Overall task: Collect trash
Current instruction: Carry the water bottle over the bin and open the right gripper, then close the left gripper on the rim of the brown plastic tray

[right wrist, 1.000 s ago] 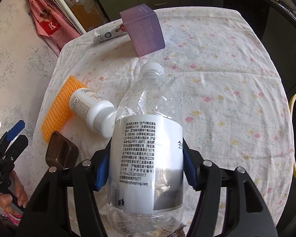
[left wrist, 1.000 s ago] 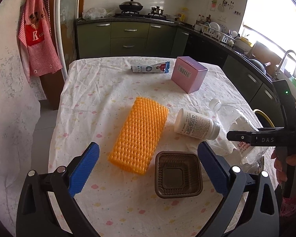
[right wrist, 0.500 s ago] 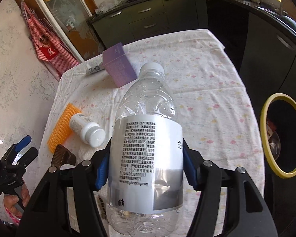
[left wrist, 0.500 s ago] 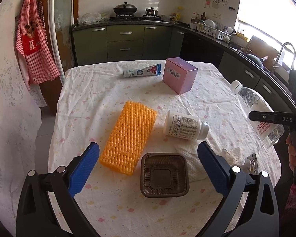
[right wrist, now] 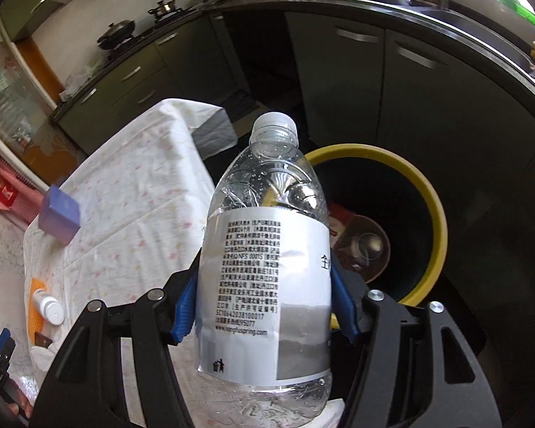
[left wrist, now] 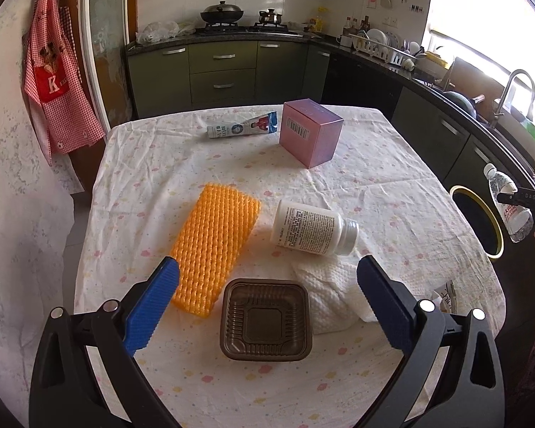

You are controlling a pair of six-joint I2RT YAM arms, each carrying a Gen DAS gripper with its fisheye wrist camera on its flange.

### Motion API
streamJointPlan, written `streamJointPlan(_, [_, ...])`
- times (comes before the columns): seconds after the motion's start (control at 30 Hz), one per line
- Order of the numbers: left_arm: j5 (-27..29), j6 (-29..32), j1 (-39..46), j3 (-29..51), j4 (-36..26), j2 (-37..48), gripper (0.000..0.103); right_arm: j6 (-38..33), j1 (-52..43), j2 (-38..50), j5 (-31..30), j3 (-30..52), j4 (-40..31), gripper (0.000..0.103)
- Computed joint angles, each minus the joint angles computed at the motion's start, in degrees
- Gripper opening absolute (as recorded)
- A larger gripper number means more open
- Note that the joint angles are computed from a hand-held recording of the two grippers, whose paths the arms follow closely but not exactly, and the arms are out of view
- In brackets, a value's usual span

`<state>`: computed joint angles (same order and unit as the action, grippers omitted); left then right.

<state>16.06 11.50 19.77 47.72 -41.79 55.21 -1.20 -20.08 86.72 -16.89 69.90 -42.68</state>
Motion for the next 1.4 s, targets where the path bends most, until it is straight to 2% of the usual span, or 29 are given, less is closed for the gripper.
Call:
streamJointPlan(0.23, [-5.0, -3.33, -6.82, 0.47, 0.26, -0.16, 0.098, 0.12, -4.41, 10.02, 0.8, 4.97, 2.19, 0.061])
streamJointPlan(0.3, [-5.56, -3.82, -8.09, 0.59, 0.36, 0.07, 0.098, 0.61, -4.95, 12.81, 1.85, 6.31, 3.8, 0.071])
streamJointPlan(0.37, [-5.89, -3.99, -8.73, 0.66, 0.45, 0.46, 0.098, 1.92, -5.05, 13.07, 4.82, 5.5, 6.16, 0.072])
streamJointPlan(0.47, [-6.21, -4.12, -9.22, 0.46, 0.55, 0.66, 0.098, 2.63, -6.46, 10.07, 2.11, 1.81, 8.5, 0.072])
streamJointPlan(0.6, [-5.6, -3.71, -8.46, 0.02, 1.0, 1.33, 0.098, 1.94, -6.07, 3.49, 1.39, -4.45, 9.79, 0.072])
streamJointPlan(0.9, [-4.09, -0.46, -5.1, -2.08, 0.63, 1.84, 0.098, -0.59, -4.92, -9.16, -3.28, -15.63, 7.95, 0.072])
streamJointPlan(1.13, [-4.55, 3.0, -2.25, -3.58, 1.16, 3.64, 0.098, -0.52, -3.03, -13.7, -5.72, -18.69, 7.69, 0.072])
streamJointPlan(1.33, [-1.72, 5.77, 3.11, -2.09, 1.43, 6.63, 0.098, -0.33, -1.01, -14.4, -5.76, -19.65, 7.68, 0.072])
streamJointPlan(1.4, [-0.58, 6.42, 4.92, -1.42, 1.33, 7.61, 0.095, -0.09, -0.51, -14.35, -5.68, -19.89, 7.86, 0.072])
